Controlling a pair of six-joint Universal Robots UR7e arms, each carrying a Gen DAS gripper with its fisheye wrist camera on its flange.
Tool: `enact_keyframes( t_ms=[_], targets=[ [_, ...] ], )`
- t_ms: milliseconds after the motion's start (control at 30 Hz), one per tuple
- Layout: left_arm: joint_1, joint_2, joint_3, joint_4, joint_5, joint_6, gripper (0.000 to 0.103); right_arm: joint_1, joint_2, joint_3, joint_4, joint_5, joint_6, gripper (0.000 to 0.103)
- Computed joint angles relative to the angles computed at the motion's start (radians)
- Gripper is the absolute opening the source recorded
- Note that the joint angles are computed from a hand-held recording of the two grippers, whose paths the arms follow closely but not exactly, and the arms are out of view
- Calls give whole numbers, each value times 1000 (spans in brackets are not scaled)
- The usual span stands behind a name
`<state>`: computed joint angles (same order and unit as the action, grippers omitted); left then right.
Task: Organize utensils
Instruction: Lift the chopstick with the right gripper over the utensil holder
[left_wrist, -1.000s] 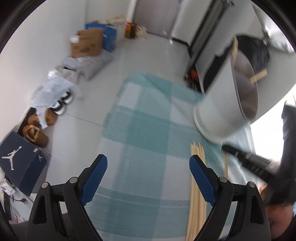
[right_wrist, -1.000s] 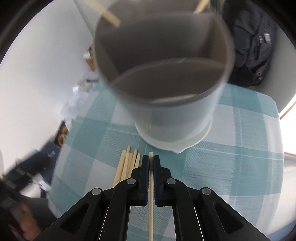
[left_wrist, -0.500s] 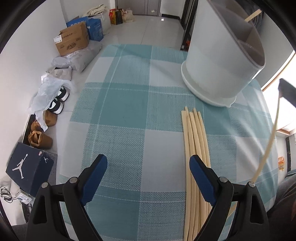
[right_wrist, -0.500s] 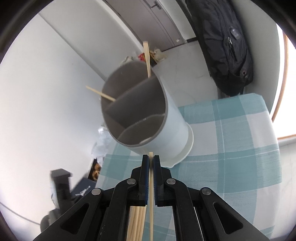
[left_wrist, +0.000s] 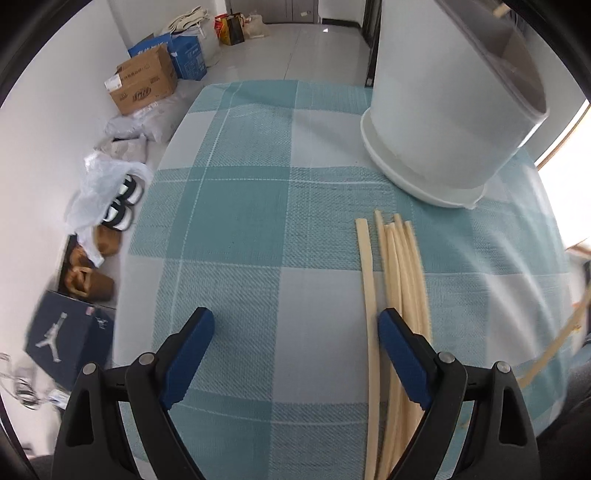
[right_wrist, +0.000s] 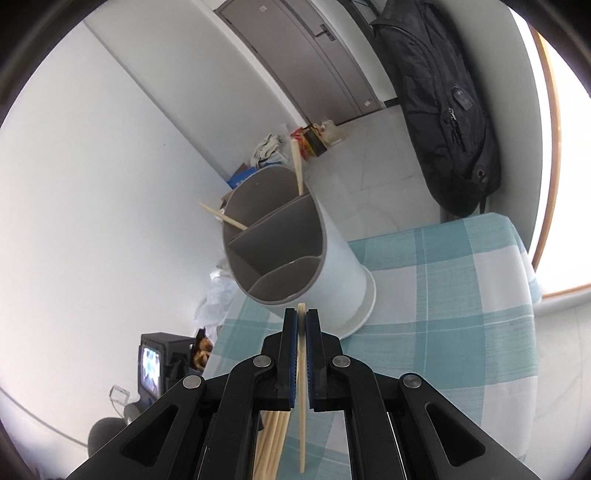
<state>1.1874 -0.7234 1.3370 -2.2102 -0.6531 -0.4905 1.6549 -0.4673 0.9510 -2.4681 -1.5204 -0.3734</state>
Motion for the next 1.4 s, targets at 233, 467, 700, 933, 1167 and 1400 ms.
enact_keyframes(
  t_ms=[233, 467, 700, 933, 1167, 1400],
  targets=[
    [6, 36, -65, 29, 21, 26, 88, -8, -6, -9, 2, 15, 9, 3],
    [6, 57, -99, -10, -26, 119, 42, -13, 1, -34, 14, 18, 7, 3],
    [11, 60, -118, -26, -74, 148, 4, -12, 10, -50, 21, 17, -15, 3],
    [16, 36, -69, -170, -113, 141, 2, -11, 5, -43, 4, 26, -28, 3],
    [-44, -18, 65, -462, -70, 242, 2, -4, -25, 25, -65, 43, -72, 3],
    [-85, -26, 118, -681, -34, 366, 2, 6, -58, 111, -151, 56, -130, 3]
  ],
)
